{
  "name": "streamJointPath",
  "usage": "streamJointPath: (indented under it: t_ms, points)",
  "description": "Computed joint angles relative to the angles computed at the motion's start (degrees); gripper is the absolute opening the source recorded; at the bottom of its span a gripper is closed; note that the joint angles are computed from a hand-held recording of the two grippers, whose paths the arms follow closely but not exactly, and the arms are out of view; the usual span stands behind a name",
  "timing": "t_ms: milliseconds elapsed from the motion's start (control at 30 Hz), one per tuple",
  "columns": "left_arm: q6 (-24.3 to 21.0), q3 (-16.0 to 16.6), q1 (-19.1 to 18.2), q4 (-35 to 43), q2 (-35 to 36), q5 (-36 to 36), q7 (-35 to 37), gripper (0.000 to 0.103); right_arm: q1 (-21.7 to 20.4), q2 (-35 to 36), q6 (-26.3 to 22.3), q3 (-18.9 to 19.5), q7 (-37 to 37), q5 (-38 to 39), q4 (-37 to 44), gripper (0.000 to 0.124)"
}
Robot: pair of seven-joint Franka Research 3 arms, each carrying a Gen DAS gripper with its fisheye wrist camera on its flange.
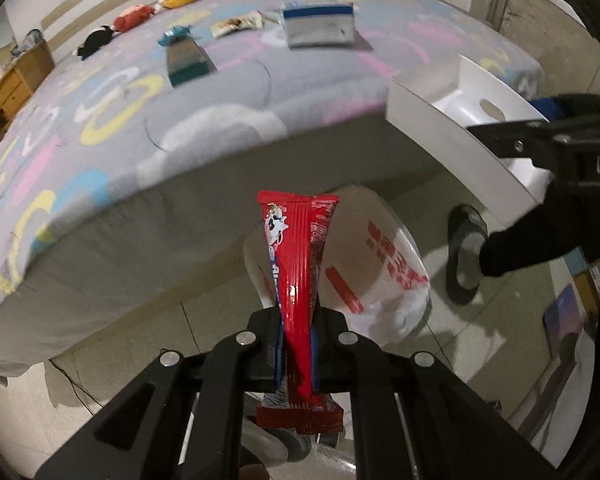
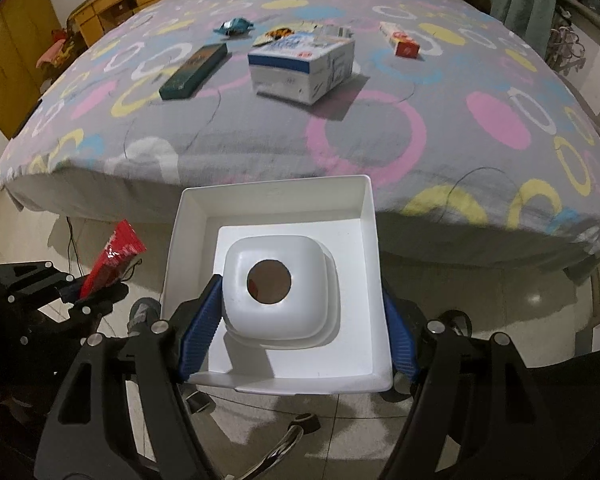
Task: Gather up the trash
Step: 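Carry the red wrapper and white tray down toward the white bag bin, then open both tools to drop the wrapper and tray into the bag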
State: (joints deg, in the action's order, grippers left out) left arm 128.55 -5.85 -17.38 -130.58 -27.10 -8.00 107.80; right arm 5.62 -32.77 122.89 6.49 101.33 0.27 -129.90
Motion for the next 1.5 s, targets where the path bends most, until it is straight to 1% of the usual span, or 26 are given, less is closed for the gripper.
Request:
streamJointPath:
  t_ms: [167,233,400,567,733,933,1033,1067,1133,1167,1200,1233,1267,1333,1400,1500]
  points:
    - [-1.02,0.74,-0.71,-0.6,0.97,-2.32,2.06,0.01,0.95,1.4,1.44,-0.95,-0.22,2.83,-1.55,0.071]
    - [-2.13,0.91,-0.49,-0.2,2.13,-3.26,2.08,0.01,0.91,2.26,1.37,-0.95,-0.07,3.04,-1.8,0.072]
    - [-3.31,0.88,0.03,0.02,4.07,-5.58,2.91,0.01,0.96,4.66,1.78,-0.2,0.64,1.82,-2.55,0.072]
    - [-4.2,-0.3,0.57,0.51,6.29,-5.58,2.99,0.01,1.1,7.09,1.55,-0.62,1.93,1.31,-2.81,0.072]
    - [-3.14,-1.26,0.88,1.62,10.21,-6.47,2.99,0.01,1.44,8.11,1.52,-0.49,2.66,0.08,-3.29,0.072]
    - [-2.83,-2.59,1.55,2.97,14.04,-6.26,2.84,0.01,2.03,10.52,3.46,-1.01,3.06,0.4,-3.67,0.072]
    - [-2.87,-3.37,1.94,3.68,15.45,-5.01,2.23,0.013,2.26,12.11,4.17,-1.25,2.99,0.43,-3.31,0.072]
    - [-3.19,-3.52,1.99,4.16,16.0,-4.95,2.03,0.02,2.26,12.68,4.43,-1.24,3.04,0.14,-3.17,0.073]
    - [-3.58,-3.59,2.17,4.89,16.68,-5.23,2.22,0.043,2.33,13.9,4.87,-1.39,3.18,-0.02,-2.77,0.073]
    - [-3.44,-3.72,2.23,4.94,16.8,-5.24,2.23,0.073,2.52,14.53,4.29,-1.92,2.85,0.96,-2.51,0.073]
    - [-3.44,-3.73,2.29,5.01,16.8,-5.53,2.34,0.089,2.66,14.86,3.69,-1.97,3.04,1.31,-2.14,0.073]
    - [-3.27,-3.69,2.33,5.01,16.68,-5.97,2.5,0.091,2.56,15.01,3.32,-1.98,3.35,1.0,-2.1,0.076]
    - [-3.2,-3.75,2.44,5.01,16.48,-5.75,2.38,0.091,2.65,15.2,2.96,-1.83,3.86,0.9,-1.6,0.084]
    - [-3.48,-3.85,2.61,5.09,16.38,-5.07,2.04,0.091,2.9,14.99,2.88,-2.16,4.01,1.82,-1.63,0.088]
    - [-3.2,-4.05,2.67,4.64,16.0,-4.16,1.63,0.091,2.87,15.03,3.26,-2.16,4.48,1.73,-1.6,0.095]
    - [-2.44,-4.33,2.41,3.48,15.58,-3.27,1.04,0.091,2.73,14.69,3.21,-2.36,4.93,1.8,-1.47,0.095]
